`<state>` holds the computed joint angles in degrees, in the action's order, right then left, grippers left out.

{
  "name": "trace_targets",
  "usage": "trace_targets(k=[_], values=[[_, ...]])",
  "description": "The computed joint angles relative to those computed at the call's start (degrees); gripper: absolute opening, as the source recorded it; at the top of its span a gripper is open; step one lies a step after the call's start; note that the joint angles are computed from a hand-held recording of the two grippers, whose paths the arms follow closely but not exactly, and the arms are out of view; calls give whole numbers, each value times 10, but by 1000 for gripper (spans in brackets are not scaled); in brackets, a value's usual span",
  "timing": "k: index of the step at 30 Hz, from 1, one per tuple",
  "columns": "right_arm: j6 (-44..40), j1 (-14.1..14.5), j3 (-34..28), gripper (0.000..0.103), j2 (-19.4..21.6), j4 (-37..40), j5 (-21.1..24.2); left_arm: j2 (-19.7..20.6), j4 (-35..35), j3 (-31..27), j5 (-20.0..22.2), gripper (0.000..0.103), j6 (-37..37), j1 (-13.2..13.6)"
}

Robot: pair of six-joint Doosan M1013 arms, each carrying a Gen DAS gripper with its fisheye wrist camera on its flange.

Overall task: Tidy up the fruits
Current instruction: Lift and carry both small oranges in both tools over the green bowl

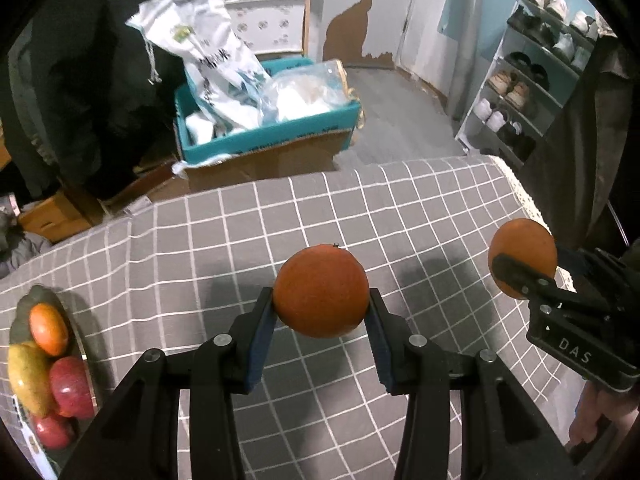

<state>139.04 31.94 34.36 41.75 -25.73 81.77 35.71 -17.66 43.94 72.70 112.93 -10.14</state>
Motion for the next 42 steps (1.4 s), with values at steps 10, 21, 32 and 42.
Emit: trace_targets(k=[10, 21, 32, 42], values=[[-17, 15, -28, 64, 2, -12, -12, -28, -17, 19, -24, 45, 13, 16], [-45, 33, -70, 63, 10, -34, -14, -63, -34, 48, -60, 45, 20, 42], [-78, 48, -126, 64, 32, -35, -20, -86, -47, 71, -84, 45, 21, 63], [-130, 56, -250, 64, 95, -11, 18, -98, -44, 86, -100, 45, 9, 85]])
